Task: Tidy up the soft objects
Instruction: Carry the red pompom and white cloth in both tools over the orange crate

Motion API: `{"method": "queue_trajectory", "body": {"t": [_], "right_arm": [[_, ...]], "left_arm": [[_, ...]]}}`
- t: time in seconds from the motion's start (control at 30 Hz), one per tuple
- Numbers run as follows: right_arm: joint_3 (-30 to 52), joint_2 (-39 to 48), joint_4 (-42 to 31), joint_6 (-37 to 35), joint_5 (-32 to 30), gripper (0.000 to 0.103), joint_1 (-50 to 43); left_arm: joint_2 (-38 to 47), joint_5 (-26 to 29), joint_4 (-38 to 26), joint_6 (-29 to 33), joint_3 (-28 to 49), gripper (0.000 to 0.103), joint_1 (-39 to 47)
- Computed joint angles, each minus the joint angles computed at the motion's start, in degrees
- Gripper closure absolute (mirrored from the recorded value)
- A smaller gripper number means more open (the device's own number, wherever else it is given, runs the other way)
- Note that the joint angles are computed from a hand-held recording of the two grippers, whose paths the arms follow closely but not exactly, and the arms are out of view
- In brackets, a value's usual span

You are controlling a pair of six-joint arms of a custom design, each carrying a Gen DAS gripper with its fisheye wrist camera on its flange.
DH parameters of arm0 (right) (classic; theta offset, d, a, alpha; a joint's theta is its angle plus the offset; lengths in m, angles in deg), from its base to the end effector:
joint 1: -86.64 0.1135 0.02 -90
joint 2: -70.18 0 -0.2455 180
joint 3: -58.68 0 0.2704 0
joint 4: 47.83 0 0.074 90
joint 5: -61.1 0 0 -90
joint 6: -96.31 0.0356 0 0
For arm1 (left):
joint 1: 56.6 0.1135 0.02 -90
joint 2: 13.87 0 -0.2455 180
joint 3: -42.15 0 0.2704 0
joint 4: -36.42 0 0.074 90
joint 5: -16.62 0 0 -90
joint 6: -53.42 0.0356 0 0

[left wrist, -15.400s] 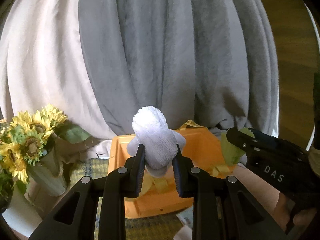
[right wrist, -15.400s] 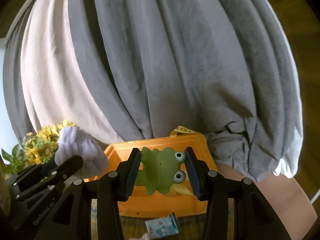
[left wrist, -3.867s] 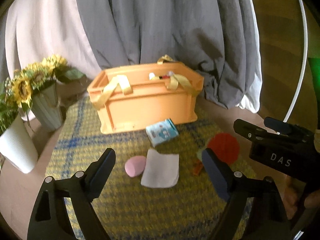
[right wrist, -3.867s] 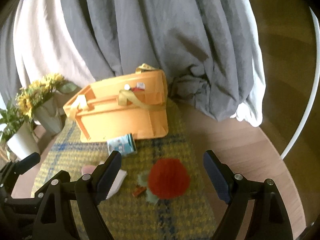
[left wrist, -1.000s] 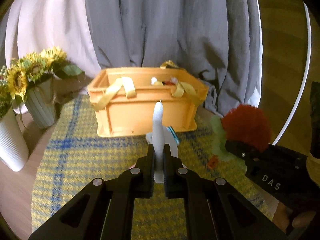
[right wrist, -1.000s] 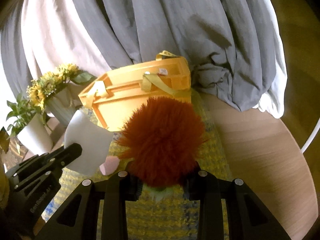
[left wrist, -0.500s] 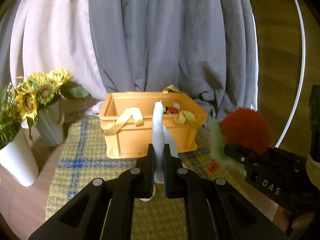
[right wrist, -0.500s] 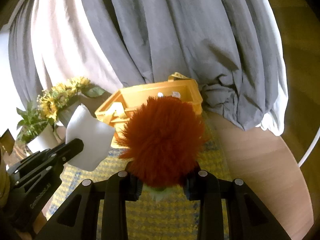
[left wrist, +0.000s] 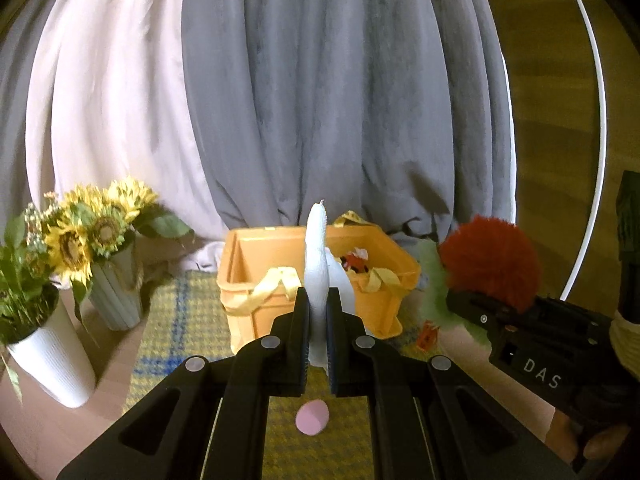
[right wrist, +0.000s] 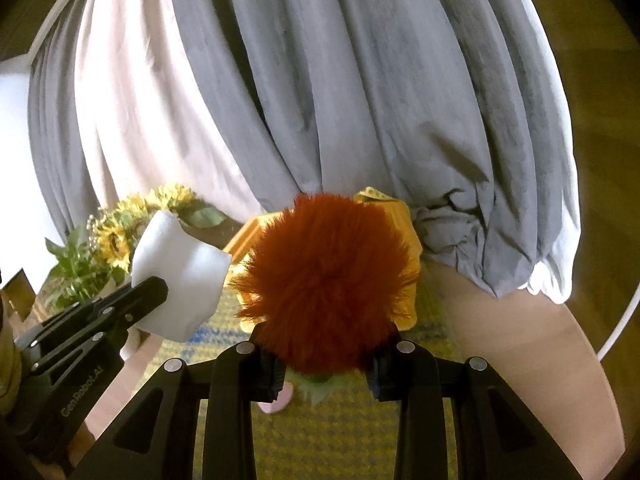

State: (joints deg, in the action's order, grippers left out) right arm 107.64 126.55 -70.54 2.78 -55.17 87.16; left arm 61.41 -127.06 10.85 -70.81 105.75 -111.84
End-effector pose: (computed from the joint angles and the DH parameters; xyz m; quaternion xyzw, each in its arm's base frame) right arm 0.2436 0.0180 0.2299 -0.1432 0.8393 0.1841 0.4910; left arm 0.1935 -0.2286 0.2386 -0.0515 0.8226 0.0084 0.5663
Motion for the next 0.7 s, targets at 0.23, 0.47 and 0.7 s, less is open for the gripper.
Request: {"method": "queue_trajectory", "body": {"t": [0.23, 0.47, 0.7], "right_arm": [[1.6, 2.1, 3.6, 3.4, 0.9, 0.071, 2.7], [3.7, 4.9, 7.8, 5.5, 3.9, 0.071, 6.3], [8.3, 11.2, 10.9, 6.5, 6.0, 0.071, 9.0]], "left_arm": [[-2.5, 0.3, 2.9, 5.7, -0.8, 0.094, 2.6], [-4.4, 2.9, 8.6, 12.3, -2.4, 0.094, 6.5], [-3.3, 7.9, 12.8, 16.9, -2.0, 0.094, 12.0]]}}
